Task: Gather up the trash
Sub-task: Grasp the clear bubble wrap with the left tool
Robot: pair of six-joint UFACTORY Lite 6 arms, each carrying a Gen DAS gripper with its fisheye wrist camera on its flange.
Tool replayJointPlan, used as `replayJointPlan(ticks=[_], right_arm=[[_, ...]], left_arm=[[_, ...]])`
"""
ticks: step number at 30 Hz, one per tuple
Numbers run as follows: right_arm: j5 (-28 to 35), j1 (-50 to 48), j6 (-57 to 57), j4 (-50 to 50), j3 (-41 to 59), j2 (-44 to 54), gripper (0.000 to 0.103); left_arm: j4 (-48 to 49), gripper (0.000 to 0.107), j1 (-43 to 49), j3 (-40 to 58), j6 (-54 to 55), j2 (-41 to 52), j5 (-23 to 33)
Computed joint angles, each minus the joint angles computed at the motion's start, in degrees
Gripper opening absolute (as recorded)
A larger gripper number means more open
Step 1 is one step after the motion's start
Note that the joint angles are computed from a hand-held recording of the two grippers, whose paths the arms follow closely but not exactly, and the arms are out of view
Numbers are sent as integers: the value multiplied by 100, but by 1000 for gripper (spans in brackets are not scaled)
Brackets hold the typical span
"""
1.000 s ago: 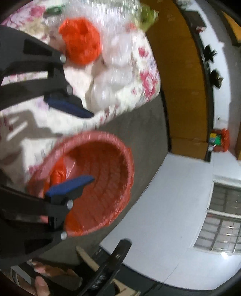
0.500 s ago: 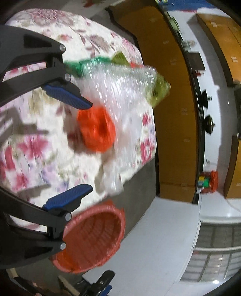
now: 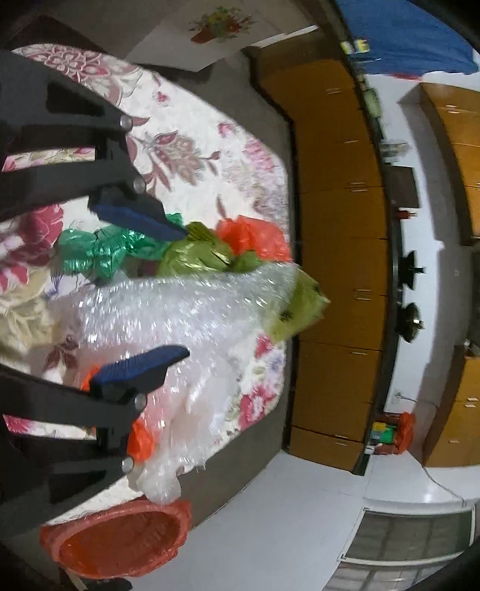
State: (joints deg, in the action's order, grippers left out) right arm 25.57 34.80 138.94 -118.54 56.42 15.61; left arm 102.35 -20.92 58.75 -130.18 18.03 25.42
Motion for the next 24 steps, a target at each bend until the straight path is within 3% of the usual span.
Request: replayJointPlan(ticks=[8,13,17,19,24], right_arm=[[-29,387,-492,283,815,790,98],[-24,521,-812,532,1116,1053,97],[12,592,-923,631,1174,1148,97],[12,613,-975,694,1204,1178,97],[32,674,-1135,870,1263,1210,97]], left_arm=[[1094,46,421,-8,-1095,401,-808],[2208,28,617,208,-2126,626,-1248],[3044,21,673,203,-2893,633,-1314],[3412,12,697,144,-3215,605,-1284],[3861,7,710,-63,-3590,420,-1210]])
